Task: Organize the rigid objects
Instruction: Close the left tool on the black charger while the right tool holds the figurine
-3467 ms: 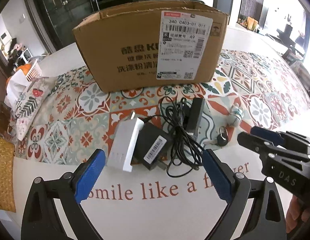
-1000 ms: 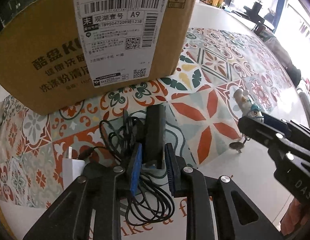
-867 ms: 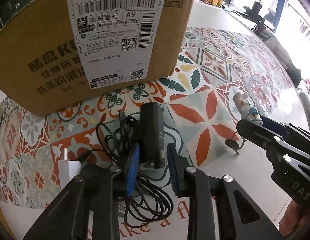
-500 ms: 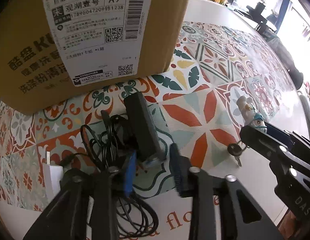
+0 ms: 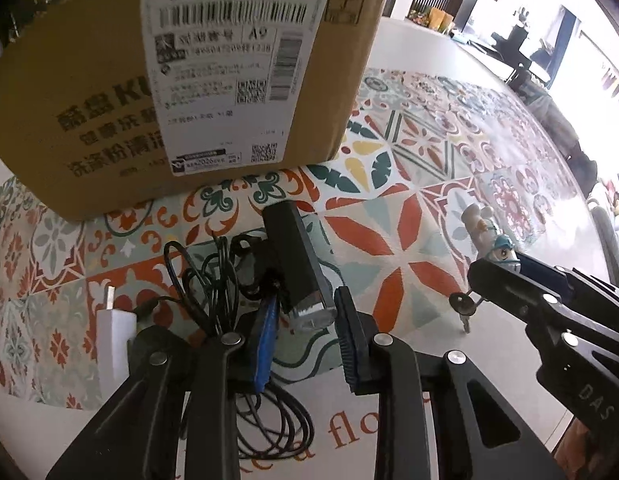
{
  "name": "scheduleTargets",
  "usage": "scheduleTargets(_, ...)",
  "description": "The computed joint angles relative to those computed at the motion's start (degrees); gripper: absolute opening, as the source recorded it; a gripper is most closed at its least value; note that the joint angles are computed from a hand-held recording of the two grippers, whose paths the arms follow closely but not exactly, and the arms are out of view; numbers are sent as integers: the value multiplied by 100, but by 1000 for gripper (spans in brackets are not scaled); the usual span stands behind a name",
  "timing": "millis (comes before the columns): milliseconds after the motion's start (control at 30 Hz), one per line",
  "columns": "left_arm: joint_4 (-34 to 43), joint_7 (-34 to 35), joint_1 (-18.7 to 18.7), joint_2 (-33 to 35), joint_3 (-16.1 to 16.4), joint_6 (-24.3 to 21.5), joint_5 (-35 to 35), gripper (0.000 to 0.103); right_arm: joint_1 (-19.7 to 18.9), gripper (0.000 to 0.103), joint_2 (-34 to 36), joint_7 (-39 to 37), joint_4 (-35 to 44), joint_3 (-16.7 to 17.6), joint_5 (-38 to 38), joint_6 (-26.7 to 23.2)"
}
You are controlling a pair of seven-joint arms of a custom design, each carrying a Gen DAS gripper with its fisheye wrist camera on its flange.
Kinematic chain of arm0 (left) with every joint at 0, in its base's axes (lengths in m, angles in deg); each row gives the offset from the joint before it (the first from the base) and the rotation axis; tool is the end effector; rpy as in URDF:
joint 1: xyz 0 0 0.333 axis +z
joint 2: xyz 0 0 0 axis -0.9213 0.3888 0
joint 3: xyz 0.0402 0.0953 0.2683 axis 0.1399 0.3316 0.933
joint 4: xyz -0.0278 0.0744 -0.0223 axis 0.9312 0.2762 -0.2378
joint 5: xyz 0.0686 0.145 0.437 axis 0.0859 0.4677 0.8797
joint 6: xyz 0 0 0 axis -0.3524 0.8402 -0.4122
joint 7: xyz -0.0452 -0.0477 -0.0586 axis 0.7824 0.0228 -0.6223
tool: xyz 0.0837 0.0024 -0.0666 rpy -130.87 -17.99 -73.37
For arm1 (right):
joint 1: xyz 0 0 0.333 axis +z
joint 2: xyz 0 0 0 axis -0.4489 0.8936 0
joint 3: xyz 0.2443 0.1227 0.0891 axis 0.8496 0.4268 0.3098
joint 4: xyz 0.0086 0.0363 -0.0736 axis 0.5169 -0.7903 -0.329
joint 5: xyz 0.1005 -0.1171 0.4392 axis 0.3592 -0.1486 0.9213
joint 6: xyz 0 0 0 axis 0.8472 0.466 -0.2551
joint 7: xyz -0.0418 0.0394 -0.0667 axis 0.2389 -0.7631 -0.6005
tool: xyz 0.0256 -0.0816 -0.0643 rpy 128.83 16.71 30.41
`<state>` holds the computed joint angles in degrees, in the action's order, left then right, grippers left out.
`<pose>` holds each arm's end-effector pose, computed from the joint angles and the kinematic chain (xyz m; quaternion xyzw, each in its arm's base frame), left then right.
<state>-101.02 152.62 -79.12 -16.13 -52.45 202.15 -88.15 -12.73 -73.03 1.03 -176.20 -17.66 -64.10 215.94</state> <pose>0.6285 -0.2655 0.4359 -0.6587 0.7197 -0.1986 0.0930 0.6264 0.1814 0.4382 -0.7150 0.6420 -0.0668 0.2685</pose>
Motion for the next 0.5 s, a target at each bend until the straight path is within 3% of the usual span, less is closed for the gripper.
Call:
scheduleTargets(367,-549,-40,96,-555,-22,302,-23,24,62,28,-172,-120,-111,-14,80,0)
scheduleTargets(500,-594,-249,118,-655,-52,465,268,24,82,28,-196,-137,-117,-21,109,11)
